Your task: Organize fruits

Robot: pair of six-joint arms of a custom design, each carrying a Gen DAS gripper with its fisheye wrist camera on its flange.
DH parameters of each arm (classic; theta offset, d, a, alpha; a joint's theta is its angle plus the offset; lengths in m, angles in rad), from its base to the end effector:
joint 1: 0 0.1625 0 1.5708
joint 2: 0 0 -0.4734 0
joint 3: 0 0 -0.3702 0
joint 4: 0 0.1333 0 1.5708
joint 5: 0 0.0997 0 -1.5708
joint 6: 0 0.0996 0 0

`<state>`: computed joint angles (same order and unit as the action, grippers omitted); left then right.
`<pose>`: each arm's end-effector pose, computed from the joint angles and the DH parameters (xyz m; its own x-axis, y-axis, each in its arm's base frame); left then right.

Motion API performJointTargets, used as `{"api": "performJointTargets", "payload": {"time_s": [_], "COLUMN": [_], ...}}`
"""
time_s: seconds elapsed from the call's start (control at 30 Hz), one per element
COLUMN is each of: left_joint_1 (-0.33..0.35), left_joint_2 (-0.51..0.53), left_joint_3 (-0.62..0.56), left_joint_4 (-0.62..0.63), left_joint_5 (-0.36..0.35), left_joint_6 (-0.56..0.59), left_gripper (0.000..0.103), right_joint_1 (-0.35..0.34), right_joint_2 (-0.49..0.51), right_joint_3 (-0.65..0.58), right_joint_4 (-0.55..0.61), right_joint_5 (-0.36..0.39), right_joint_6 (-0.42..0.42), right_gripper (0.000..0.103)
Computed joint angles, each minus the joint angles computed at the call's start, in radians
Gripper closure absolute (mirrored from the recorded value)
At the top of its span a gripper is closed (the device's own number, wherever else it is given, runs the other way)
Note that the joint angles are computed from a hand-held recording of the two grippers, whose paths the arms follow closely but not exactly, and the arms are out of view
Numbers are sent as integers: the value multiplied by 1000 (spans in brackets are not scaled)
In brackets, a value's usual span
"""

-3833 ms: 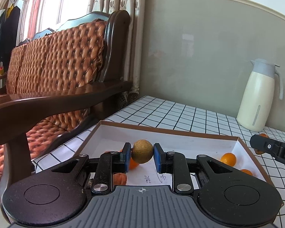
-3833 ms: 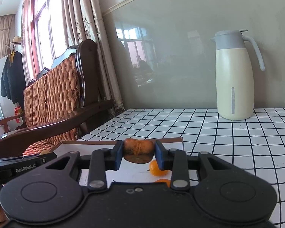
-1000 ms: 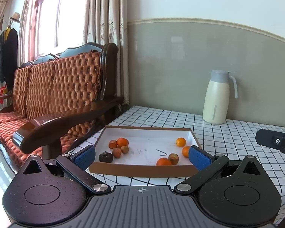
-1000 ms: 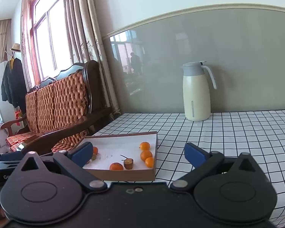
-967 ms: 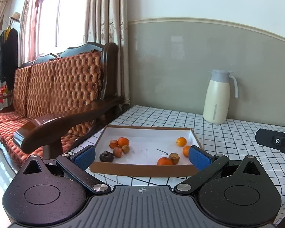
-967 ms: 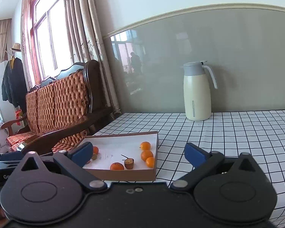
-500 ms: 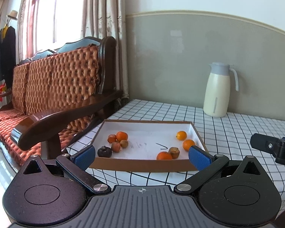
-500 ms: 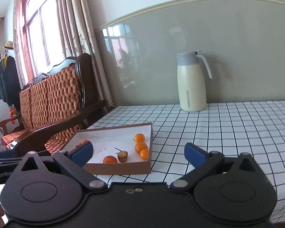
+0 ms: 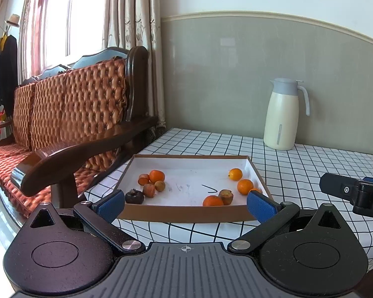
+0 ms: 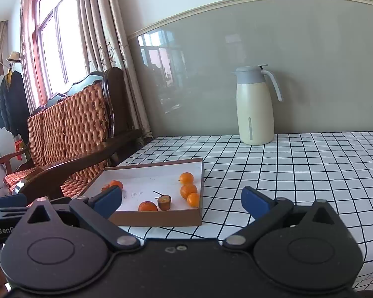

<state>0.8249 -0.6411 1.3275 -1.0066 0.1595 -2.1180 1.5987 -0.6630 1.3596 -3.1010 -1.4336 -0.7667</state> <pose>-0.3132 -0.6803 0.1214 -0.5740 -0.4995 -0.6489 0.5316 0.3755 -0.7592 0.1691 -0.7927 0.2238 -0.6981 -0.5590 0.4474 -0.6985 0.3946 -0.5970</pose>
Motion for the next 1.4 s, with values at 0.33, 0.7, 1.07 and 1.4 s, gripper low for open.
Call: {"api": "performJointTargets", "payload": {"time_s": [0.33, 0.7, 1.07, 1.4], "left_joint_1": [2, 4, 5, 8], "left_joint_2": [4, 9, 9, 12], "left_joint_3": [-11, -33, -36, -43], "left_joint_4": [38, 110, 119, 162], "left_joint_5": [3, 5, 6, 18], "left_joint_6": [-33, -98, -104, -147], "left_gripper": [0, 0, 0, 0], "right_joint_1": [1, 1, 2, 3], "right_joint_2": [4, 6, 7, 8], "right_joint_3": [-6, -6, -5, -3], "right_joint_4": [2, 3, 2, 0], "right_joint_5": [-1, 1, 1, -5], "right_joint_6": [-2, 0, -1, -3], "right_gripper": [6, 6, 6, 6]}}
